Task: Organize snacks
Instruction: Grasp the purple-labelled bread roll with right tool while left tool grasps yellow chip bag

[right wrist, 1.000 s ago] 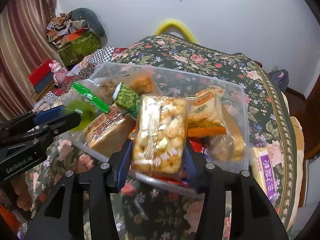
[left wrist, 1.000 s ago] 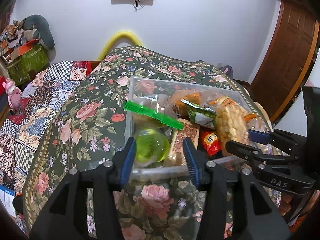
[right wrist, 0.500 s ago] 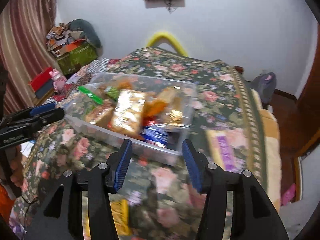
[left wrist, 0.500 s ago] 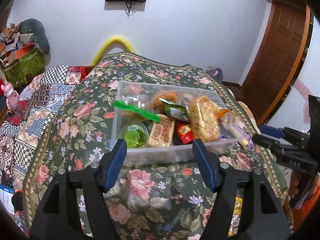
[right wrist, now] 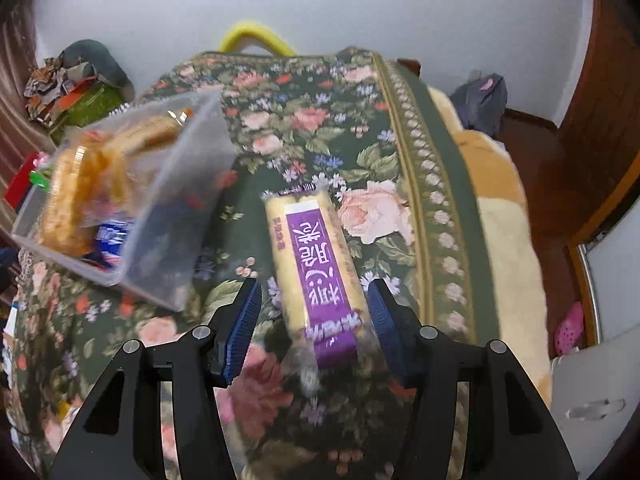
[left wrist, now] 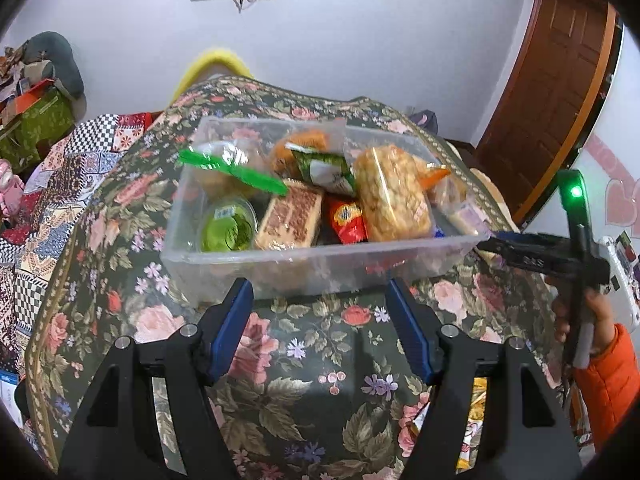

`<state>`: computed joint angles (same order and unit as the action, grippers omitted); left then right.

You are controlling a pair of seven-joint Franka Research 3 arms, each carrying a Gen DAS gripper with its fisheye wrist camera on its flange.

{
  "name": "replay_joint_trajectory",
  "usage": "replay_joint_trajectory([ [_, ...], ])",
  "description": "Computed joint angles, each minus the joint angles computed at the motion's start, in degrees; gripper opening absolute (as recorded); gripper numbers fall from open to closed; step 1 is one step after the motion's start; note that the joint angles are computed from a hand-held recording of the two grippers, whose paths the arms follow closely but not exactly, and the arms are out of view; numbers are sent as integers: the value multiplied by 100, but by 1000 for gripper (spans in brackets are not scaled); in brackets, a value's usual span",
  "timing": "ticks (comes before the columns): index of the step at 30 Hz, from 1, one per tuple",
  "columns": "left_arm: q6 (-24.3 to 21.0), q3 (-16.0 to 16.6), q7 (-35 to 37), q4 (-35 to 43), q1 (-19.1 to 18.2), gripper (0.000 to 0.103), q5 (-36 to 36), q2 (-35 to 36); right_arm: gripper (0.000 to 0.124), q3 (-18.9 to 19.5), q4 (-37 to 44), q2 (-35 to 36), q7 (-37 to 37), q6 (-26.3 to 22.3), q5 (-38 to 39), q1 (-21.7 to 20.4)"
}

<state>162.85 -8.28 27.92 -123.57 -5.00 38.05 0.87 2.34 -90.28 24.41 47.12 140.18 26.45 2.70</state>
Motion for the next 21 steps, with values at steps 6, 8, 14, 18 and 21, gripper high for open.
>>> replay_joint_trajectory([
  [6, 35, -38, 345, -10, -70, 68, -421, 154, 52, -47, 489, 438, 239, -11, -359, 150],
  [8, 10, -54, 421, -9, -113, 68, -503, 175, 45, -26, 457, 422, 210, 33, -391, 138],
  [14, -7, -144, 752, -66, -249, 68, -886, 116, 43, 33, -522, -285, -201, 404, -213, 38],
  [18, -38, -229, 886, -94, -372, 72, -1071, 60, 43, 67, -1268, -922, -707, 489, 257, -101],
  [21, -75, -293, 1002, -92, -472, 74, -1214, 67, 43, 12, -1775, -1406, -1089, 484, 646, -138],
])
